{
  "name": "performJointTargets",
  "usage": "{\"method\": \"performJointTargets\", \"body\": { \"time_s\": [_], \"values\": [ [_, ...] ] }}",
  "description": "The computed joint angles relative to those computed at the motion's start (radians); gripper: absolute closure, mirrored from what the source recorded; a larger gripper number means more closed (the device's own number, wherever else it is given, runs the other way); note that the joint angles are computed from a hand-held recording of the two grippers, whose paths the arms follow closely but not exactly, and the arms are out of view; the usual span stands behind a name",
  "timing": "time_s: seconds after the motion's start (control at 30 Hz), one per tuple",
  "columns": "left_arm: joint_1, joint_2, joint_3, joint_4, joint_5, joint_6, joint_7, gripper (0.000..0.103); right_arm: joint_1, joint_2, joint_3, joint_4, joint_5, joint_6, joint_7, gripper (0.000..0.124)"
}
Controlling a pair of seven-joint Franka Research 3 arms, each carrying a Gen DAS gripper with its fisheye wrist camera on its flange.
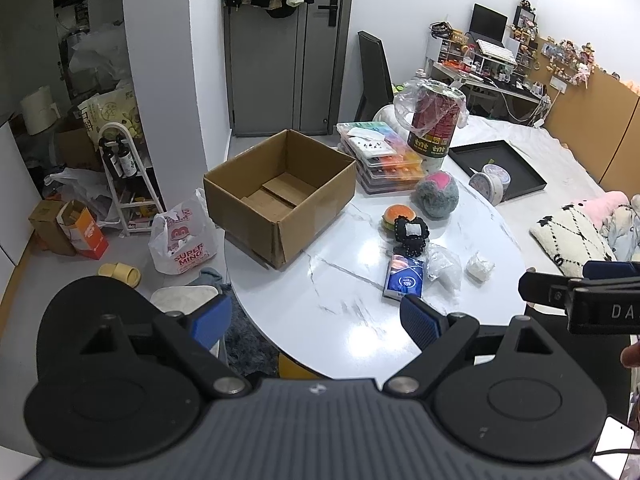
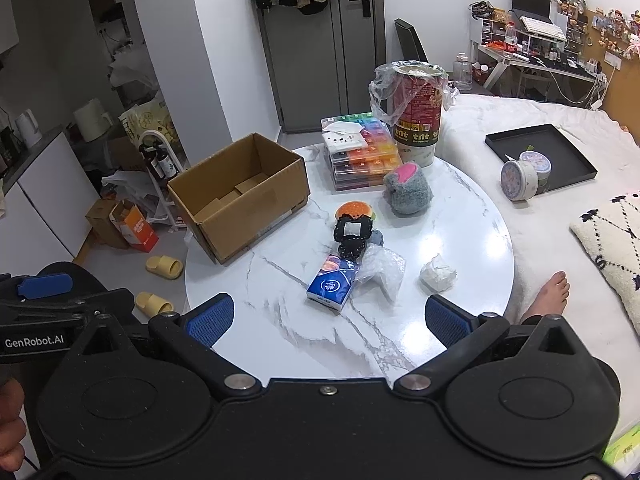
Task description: Organize soft objects
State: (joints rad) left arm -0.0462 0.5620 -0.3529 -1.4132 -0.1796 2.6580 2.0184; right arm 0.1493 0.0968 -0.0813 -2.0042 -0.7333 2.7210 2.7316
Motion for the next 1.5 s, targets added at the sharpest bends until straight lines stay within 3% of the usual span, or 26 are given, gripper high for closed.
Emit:
{"method": "performJointTargets", "body": {
  "time_s": [1.5],
  "values": [
    [0.004, 0.001, -0.003, 0.0, 0.0, 0.006, 0.004, 0.013, -0.002, -0.006, 0.003, 0.0, -0.007, 0.019, -0.003, 0.021]
  ]
}}
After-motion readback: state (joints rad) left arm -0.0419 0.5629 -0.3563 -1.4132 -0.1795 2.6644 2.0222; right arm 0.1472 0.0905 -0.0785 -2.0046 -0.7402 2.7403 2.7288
